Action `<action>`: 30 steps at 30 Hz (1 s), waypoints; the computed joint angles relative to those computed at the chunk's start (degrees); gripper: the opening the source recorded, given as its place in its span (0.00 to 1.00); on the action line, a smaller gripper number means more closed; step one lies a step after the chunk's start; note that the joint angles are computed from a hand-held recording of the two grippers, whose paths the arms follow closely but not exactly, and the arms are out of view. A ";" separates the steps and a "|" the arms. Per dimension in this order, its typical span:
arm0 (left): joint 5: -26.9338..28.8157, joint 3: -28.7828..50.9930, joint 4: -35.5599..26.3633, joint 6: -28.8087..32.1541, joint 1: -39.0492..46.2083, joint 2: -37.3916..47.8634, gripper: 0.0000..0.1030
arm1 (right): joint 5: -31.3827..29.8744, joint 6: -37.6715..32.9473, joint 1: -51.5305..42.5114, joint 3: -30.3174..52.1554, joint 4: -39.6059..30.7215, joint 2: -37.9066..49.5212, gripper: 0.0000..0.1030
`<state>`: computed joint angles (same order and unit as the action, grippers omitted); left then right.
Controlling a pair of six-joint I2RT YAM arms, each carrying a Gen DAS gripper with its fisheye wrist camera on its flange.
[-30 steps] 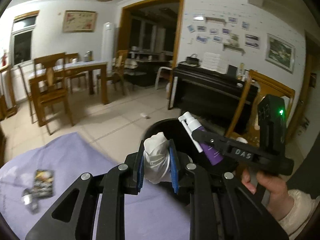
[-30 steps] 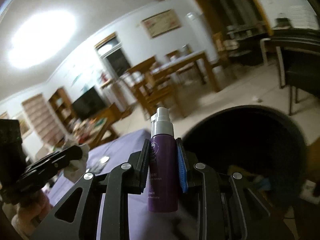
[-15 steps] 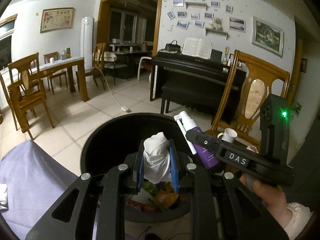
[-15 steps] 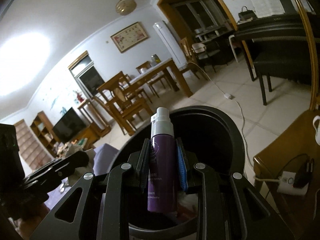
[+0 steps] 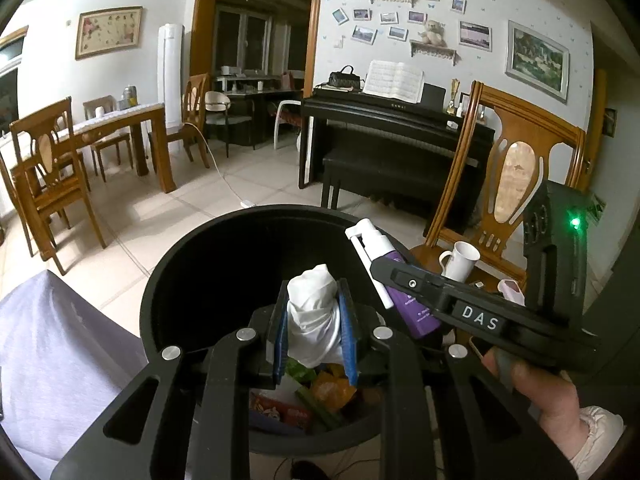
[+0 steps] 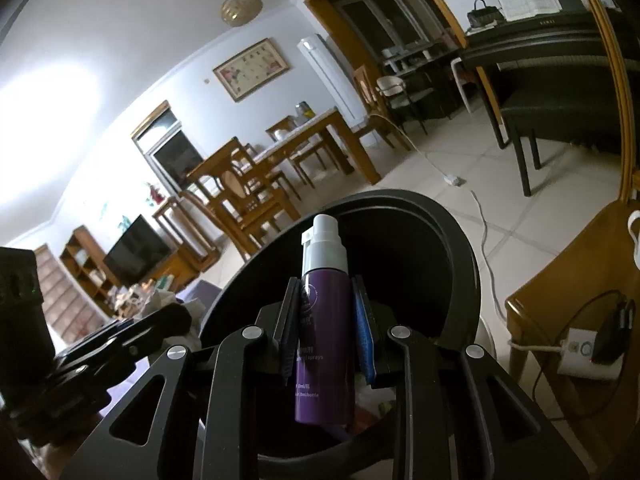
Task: Collect trash
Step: 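Carry the tissue and purple bottle over the bin and release both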
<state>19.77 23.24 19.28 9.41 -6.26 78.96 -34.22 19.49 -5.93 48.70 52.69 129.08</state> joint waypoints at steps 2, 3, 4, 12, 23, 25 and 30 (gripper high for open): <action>-0.52 0.57 -0.31 -0.23 -0.68 0.49 0.21 | 0.09 -0.07 0.10 0.14 0.09 0.29 0.25; -0.58 0.71 -0.47 -0.17 -0.73 0.62 0.21 | 0.07 -0.06 0.12 0.38 0.28 0.79 0.25; -0.96 0.86 -0.47 -0.37 -1.18 0.78 0.21 | 0.16 -0.07 0.14 0.34 0.39 0.82 0.25; -2.55 0.92 0.35 -1.40 -2.43 1.70 0.25 | 0.03 -0.04 0.10 1.21 -0.61 1.06 0.25; -6.49 -0.74 1.40 -1.98 -2.79 -0.37 0.76 | 2.24 3.29 1.48 -0.13 6.00 4.29 0.64; -6.26 -0.66 -0.30 -1.91 -2.14 -1.72 0.76 | 3.10 3.26 2.42 -0.76 6.24 4.20 0.68; -1.62 -0.14 -7.88 0.59 5.40 -6.81 0.76 | 5.01 0.87 6.46 -4.24 5.17 -0.40 0.72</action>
